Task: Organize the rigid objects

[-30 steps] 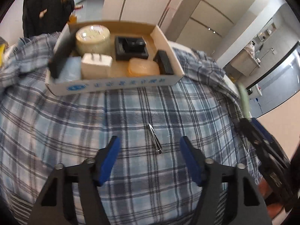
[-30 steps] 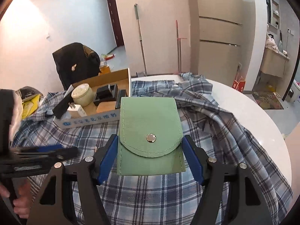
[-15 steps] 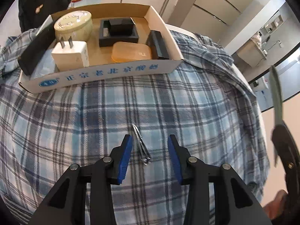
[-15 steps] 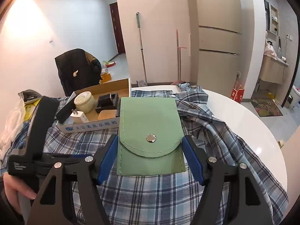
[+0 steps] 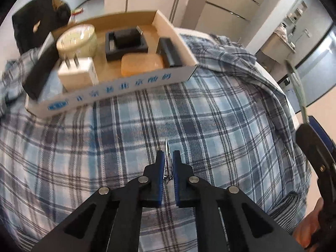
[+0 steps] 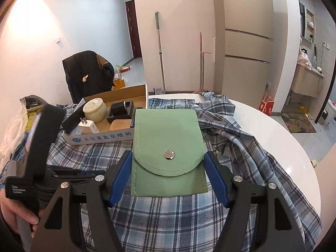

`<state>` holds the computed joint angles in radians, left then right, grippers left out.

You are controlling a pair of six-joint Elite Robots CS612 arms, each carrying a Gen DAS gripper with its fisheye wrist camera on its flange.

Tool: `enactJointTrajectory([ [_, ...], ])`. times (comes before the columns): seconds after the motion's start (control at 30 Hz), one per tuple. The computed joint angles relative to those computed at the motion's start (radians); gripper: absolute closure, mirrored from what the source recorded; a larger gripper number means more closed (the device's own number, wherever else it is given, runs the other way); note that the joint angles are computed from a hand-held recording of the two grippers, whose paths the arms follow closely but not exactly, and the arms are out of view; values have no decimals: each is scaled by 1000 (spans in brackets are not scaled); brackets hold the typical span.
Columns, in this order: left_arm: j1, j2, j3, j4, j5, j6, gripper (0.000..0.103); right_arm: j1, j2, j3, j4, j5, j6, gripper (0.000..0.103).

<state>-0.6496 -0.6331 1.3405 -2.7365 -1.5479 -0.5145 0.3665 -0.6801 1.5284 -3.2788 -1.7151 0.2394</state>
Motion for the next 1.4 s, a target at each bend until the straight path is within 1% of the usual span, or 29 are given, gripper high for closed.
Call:
enactJointTrajectory([
  [0.03,-1,-3,2,4,2,25,94,0,0,1,-1,0,2,35],
  [0.1,-4,-6,-5,48,9,74,94,-1,-1,2,-1,1,2,35],
  [0.2,-11,-5,-8,96,56,126,94,-1,-1,1,-1,2,2,35],
  [0.3,-8,1,-17,123,41,148,94,-1,-1,1,-1,4,1,35],
  [0.37,-9,1,-21,143,49,165,94,-1,-1,1,-2,-1,4,35],
  [0.43,-13,-2,-19,150,67,190,94,-3,-1,1,-2,0,9,35],
  [0.57,-24,1,-18,144,106,212,94,-4,-1,1,-3,-1,13,35],
  [0.8,-35,3,-6,105,147,249,94,-4,-1,3,-7,-5,7,35],
  [0.83,-35,0,3,88,142,252,94,-4,-1,3,-8,-6,7,35],
  [0.87,-33,-8,26,31,126,256,94,-4,-1,3,-10,-6,7,35],
  [0.9,-40,-24,59,-12,132,266,94,-5,-1,4,-12,-6,7,35],
  [0.93,-47,-34,84,-62,156,294,94,-5,-1,4,-14,-6,6,35],
  [0.97,-56,-47,120,-142,194,328,94,-5,-1,4,-15,-6,6,35],
  [1.0,-62,-55,145,-201,217,347,94,-4,-1,4,-17,-5,6,35],
  [1.03,-66,-62,164,-244,231,359,94,-4,0,3,-17,-6,4,35],
  [1.07,-66,-72,183,-279,230,361,94,-3,1,2,-15,-8,0,35],
  [1.1,-61,-81,193,-278,212,344,95,-1,2,-1,-11,-12,-4,35],
  [1.13,-56,-90,199,-261,198,316,95,1,3,-3,-8,-17,-6,35],
  [1.17,-50,-99,210,-263,189,283,97,2,4,-4,-5,-19,-8,35],
  [1.2,-47,-103,220,-287,187,278,97,2,5,-6,-4,-19,-9,35],
  [1.3,-46,-115,252,-345,218,311,97,4,7,-9,2,-22,-12,35],
  [1.33,-44,-115,256,-361,214,315,97,4,8,-10,4,-24,-14,35],
  [1.37,-38,-117,263,-368,181,337,97,4,9,-11,6,-24,-14,35],
  [1.4,-36,-112,257,-350,157,357,97,4,9,-12,8,-23,-14,35],
])
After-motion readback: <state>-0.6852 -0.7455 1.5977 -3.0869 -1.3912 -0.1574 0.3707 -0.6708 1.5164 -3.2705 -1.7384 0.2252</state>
